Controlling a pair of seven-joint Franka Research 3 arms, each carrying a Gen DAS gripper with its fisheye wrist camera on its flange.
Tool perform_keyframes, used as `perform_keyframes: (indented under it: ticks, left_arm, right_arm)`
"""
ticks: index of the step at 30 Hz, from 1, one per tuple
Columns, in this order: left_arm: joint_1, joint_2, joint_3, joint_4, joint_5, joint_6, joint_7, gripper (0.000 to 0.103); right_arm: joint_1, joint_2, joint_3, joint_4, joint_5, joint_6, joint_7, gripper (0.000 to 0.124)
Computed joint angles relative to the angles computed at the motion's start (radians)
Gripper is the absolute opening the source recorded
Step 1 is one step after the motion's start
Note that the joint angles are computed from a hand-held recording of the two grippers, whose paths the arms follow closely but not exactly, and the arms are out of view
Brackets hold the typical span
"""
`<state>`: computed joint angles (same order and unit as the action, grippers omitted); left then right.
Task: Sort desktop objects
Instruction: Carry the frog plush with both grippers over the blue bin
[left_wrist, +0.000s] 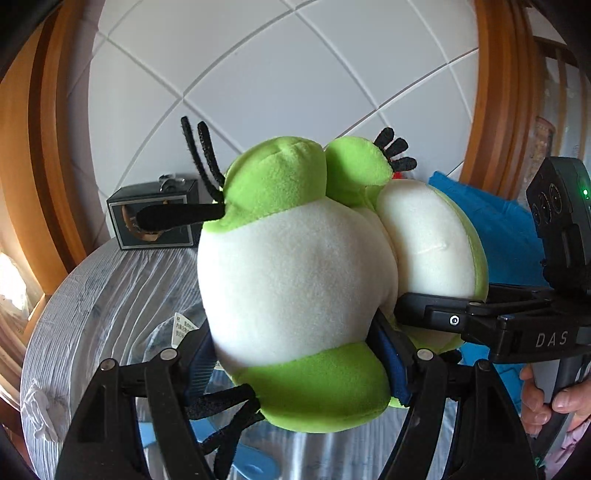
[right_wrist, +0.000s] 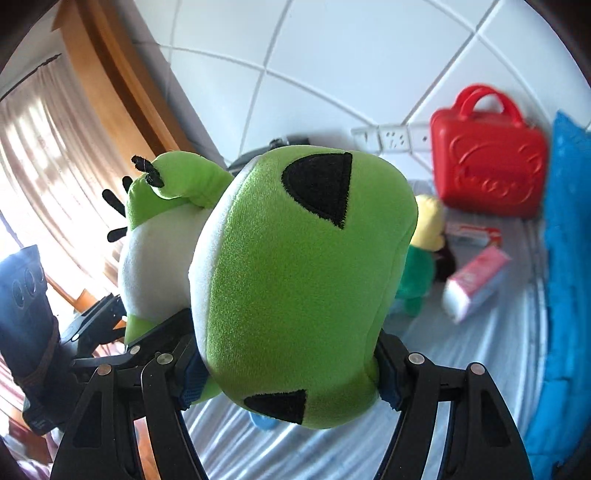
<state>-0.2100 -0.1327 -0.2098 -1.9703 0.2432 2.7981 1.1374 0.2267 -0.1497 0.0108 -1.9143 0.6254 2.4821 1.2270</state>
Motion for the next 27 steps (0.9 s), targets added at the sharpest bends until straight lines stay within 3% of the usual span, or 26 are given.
perform_keyframes:
  ticks: [5, 16, 21, 27]
  left_arm:
    - [-0.031, -0.067, -0.003, -0.036, -0.015, 0.028, 0.030, 0.074]
    - [-0.178, -0.148, 0.037, -0.053, -0.212, 0.068, 0.273, 0.074]
    - [-0.226, -0.117, 0.001, 0.014, -0.244, 0.074, 0.308, 0.074]
    - [-0.218, 0.014, -0.127, 0.189, -0.087, 0.053, 0.189, 0.074]
  right_arm:
    - [-0.005, -0.130, 0.000, -0.101, -0.033, 0.042, 0.023, 0.073]
    - [-0.065, -0.400, 0.038, -0.285, -0.220, 0.114, 0.271, 0.073]
    - [-0.124, -0.541, 0.024, -0.350, -0.294, 0.093, 0.334, 0.073]
    - [-0.183, -0.671, -0.068, -0.406, -0.326, 0.056, 0.298, 0.073]
